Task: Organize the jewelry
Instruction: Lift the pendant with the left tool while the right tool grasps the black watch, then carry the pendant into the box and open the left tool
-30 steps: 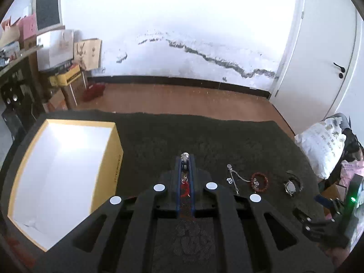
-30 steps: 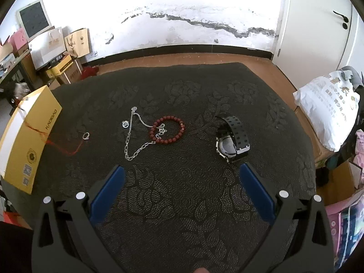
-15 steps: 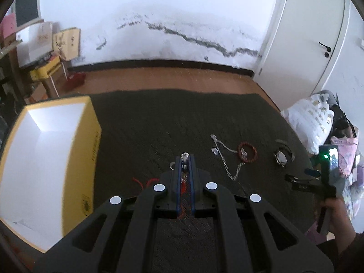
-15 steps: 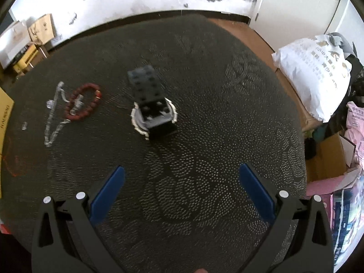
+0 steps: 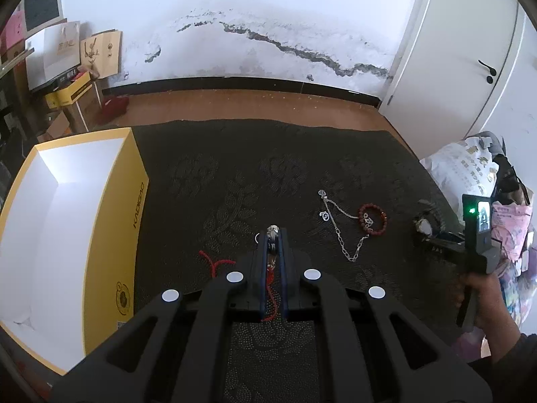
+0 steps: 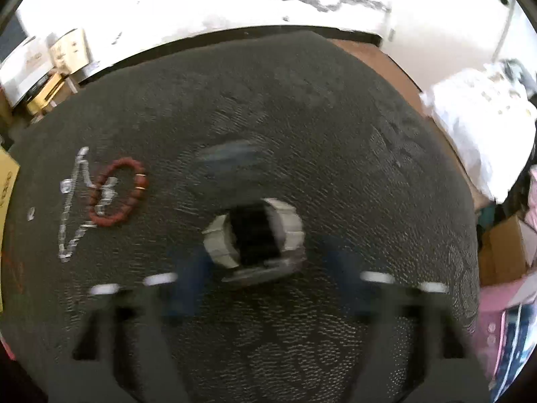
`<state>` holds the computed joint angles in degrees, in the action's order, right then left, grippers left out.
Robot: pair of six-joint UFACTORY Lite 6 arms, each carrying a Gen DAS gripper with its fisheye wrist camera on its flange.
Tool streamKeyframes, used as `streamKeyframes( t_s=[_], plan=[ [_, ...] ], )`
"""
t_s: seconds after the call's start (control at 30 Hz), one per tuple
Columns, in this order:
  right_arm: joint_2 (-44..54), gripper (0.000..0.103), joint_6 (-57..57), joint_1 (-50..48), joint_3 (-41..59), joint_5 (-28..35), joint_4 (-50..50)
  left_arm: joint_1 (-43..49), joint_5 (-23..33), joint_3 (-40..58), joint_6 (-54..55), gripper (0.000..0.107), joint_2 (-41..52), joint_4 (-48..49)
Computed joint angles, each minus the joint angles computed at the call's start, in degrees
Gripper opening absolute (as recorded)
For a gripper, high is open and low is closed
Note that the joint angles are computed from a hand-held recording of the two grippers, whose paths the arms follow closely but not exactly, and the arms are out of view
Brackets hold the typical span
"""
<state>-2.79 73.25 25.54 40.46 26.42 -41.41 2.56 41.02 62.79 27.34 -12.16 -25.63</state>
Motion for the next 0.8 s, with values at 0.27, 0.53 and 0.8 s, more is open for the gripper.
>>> streamKeyframes(
  t_s=[0.27,0.53,0.8],
  plan=[
    [-1.5,0.049,3.1,8.0,5.6,8.1,1.4,1.6,1.0,1.8,-0.8,0.006,0.5,0.1],
    [0.6,0.049,2.7,22.8,24.8,19.8,2.2,7.6,6.0,8.9,-2.7,0.006,-1.6,1.5],
    [17.7,0.049,-3.7,33.0,56.1,27.8,3.2,20.1,17.2,22.7,1.1,0.006,0.0,-0.3]
  ],
)
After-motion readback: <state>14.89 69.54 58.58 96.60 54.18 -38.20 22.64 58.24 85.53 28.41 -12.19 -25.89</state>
